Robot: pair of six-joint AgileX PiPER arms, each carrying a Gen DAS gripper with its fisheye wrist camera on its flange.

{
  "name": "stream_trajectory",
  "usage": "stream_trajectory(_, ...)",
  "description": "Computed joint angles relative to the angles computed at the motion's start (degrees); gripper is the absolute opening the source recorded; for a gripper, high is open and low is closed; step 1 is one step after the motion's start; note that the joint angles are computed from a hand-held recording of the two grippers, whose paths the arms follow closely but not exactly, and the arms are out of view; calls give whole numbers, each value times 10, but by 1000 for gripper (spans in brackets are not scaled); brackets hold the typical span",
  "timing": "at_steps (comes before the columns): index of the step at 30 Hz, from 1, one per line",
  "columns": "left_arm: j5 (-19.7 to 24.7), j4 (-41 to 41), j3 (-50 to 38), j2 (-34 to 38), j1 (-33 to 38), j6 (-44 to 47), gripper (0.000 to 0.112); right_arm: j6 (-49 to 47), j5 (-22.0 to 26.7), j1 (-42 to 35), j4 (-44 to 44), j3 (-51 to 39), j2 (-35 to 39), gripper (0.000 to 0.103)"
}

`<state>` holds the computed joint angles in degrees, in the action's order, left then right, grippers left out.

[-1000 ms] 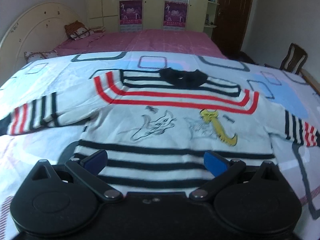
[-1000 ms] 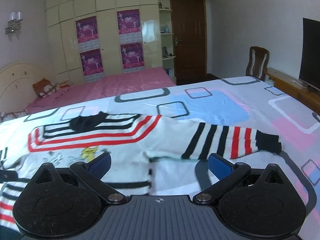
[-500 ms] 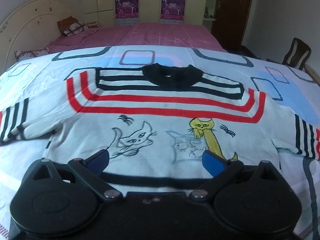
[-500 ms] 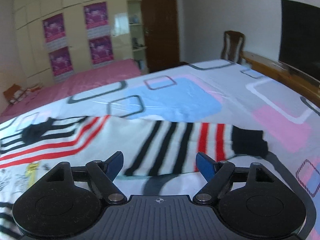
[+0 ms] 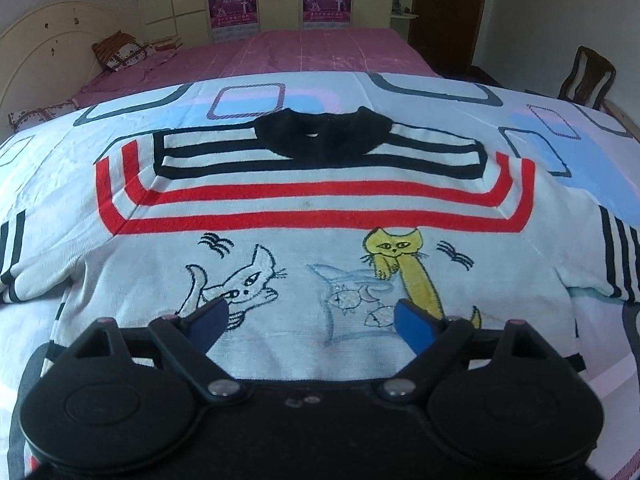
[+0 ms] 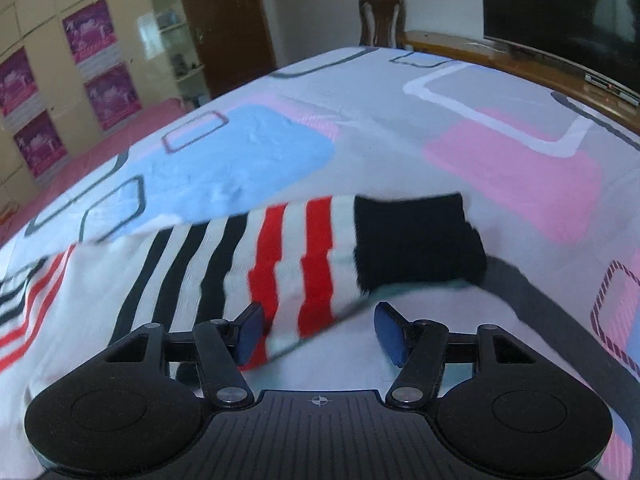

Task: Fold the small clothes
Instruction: 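Move the right gripper to the sleeve's black cuff and grasp it, then carry the cuff across the sweater body with the right gripper and release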

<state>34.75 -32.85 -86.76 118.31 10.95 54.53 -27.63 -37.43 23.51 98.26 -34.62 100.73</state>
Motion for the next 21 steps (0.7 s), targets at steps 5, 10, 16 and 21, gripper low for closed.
stream_trajectory(5,12,-2,-20,14,4,4,82,73,-4,-27,-57,17,1,16)
stream_trajectory(10,31,-11,-39,24,14,21,74,30,-83,28,-32,-4,-5,8)
stream_trajectory(16,50,-27,-56,22,38,44,73,-88,-143,103,-26,-107,-8,7)
stream_trajectory(21,75,-40,-97,35,76,55,73,-190,-115,162,-46,-265,55,7)
